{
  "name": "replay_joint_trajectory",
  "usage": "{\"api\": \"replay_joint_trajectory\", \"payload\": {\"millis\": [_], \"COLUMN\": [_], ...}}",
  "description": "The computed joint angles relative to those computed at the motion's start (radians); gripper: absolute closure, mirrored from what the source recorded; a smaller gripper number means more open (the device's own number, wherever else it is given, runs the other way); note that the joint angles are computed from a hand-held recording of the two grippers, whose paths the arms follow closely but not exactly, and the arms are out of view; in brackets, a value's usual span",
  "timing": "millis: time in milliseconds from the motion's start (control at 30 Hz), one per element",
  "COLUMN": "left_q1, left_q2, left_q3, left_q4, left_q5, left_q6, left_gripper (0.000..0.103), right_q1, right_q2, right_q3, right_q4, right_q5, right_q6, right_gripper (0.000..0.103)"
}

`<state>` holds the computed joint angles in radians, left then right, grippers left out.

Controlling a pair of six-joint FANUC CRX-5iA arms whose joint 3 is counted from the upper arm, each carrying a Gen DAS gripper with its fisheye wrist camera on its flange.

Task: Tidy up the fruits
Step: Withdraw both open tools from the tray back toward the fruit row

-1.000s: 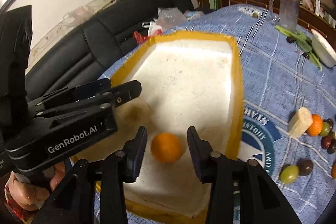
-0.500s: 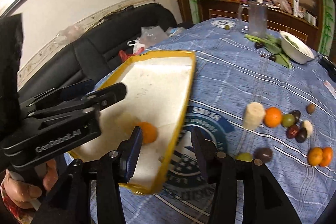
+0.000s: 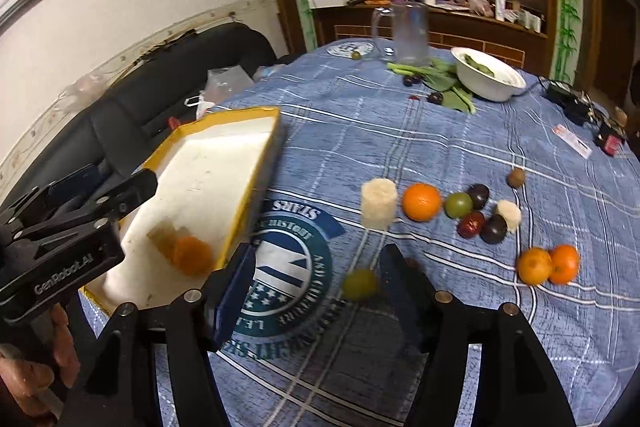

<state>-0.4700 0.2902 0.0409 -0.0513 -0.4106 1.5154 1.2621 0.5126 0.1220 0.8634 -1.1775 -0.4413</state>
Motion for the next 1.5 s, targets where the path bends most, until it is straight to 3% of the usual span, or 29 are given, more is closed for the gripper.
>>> {"api": "replay_joint_trajectory", "payload": {"millis": [500,1067,1500], "left_q1": [-0.017,-0.043,-0.054], "left_q2": [0.010,0.015,0.006], "left_q3": [-0.005,0.007,-0.025], "left_q4": [0.045,0.017,0.071], "left_q5": [-0.013,-0.031,-0.022], "left_q6": [-0.057,-0.036,-0.093], "left_gripper": [0.019,0.019,0.019], "right_q1": [0.017,0.034,0.066], "right_q2": [-0.023,-0.058,-0.080], "right_q3": [-0.042,-0.106,-0.140], "right_q4": [-0.026,-0.037,-0.056], "right_q5": [-0.025,-0.028,-0.086], "right_q6": [-0.057,-0.140,-0.208], "right_gripper": [0.031,0.030,0.026]}}
